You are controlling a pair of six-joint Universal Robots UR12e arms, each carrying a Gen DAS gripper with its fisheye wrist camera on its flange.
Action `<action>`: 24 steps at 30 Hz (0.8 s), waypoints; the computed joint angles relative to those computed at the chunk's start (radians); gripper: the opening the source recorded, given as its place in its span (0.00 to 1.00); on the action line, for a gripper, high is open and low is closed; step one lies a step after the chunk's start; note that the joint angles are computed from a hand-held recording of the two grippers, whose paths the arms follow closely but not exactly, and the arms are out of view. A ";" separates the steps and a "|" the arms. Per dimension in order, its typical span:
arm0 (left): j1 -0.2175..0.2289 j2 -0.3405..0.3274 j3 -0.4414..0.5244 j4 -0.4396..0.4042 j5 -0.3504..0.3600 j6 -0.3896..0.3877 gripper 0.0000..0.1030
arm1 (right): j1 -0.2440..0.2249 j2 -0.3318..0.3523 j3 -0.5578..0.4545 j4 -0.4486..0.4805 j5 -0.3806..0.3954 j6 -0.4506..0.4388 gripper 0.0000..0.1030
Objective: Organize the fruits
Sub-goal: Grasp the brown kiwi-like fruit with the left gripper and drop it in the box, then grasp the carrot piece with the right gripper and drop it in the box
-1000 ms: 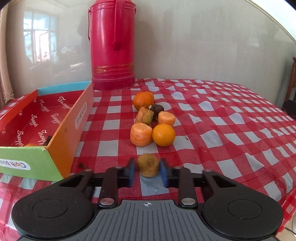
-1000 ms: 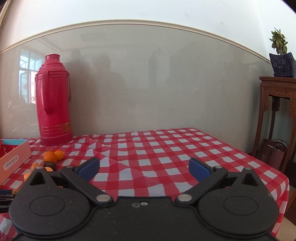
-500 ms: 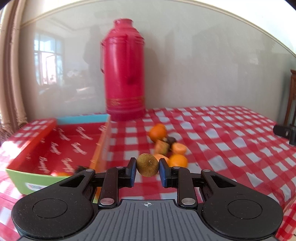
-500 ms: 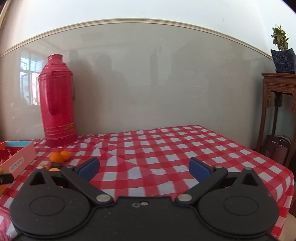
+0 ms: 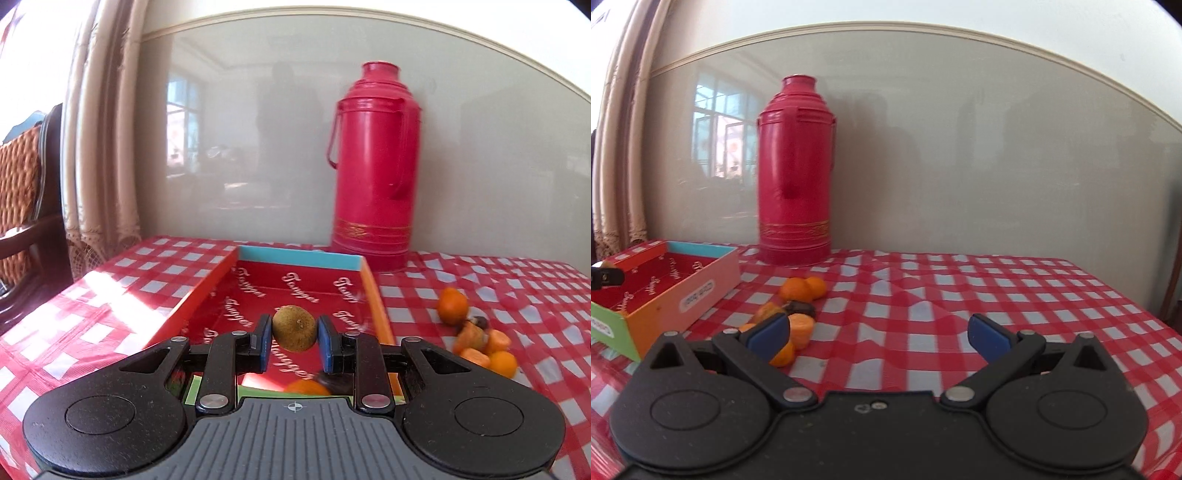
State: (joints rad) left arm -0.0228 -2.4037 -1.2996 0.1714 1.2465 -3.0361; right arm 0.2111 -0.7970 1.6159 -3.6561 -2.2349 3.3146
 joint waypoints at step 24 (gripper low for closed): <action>0.027 0.009 -0.047 0.098 0.011 -0.069 1.00 | 0.010 0.017 -0.059 0.138 0.132 -0.059 0.94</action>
